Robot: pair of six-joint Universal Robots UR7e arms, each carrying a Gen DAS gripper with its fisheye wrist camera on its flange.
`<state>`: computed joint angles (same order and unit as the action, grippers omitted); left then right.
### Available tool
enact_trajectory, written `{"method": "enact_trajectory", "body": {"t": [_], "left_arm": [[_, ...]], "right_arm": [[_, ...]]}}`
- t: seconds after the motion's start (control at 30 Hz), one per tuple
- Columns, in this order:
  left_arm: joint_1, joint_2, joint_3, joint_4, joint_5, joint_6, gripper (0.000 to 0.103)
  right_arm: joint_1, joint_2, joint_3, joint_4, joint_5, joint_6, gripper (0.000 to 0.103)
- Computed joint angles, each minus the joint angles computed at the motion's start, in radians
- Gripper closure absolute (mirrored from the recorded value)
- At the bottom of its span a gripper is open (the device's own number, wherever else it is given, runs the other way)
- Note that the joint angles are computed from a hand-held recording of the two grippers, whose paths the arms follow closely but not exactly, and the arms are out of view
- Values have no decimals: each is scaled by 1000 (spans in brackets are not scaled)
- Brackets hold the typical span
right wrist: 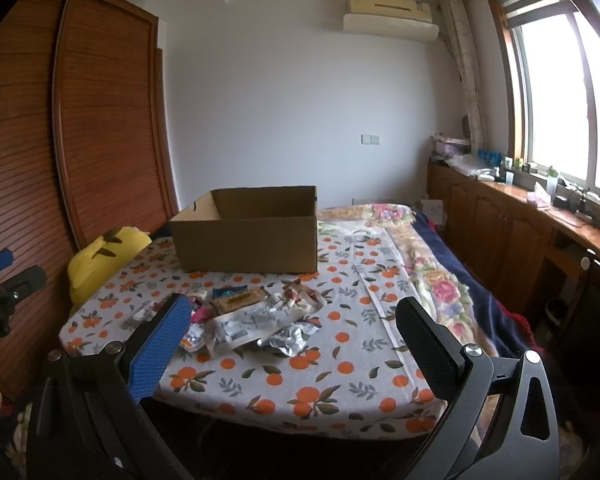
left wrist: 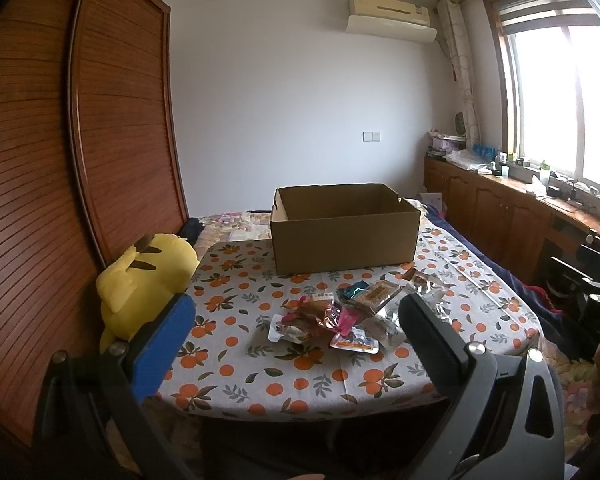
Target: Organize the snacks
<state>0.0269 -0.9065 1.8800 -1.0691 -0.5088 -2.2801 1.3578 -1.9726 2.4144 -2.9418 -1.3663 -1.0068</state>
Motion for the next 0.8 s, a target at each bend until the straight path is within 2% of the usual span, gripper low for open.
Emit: {"method": "enact_trajectory", "body": {"t": [0.8], "left_arm": [[-9, -13, 9, -17, 2, 11, 1]], "right_arm": [[-18, 2, 13, -17, 13, -5, 0]]}}
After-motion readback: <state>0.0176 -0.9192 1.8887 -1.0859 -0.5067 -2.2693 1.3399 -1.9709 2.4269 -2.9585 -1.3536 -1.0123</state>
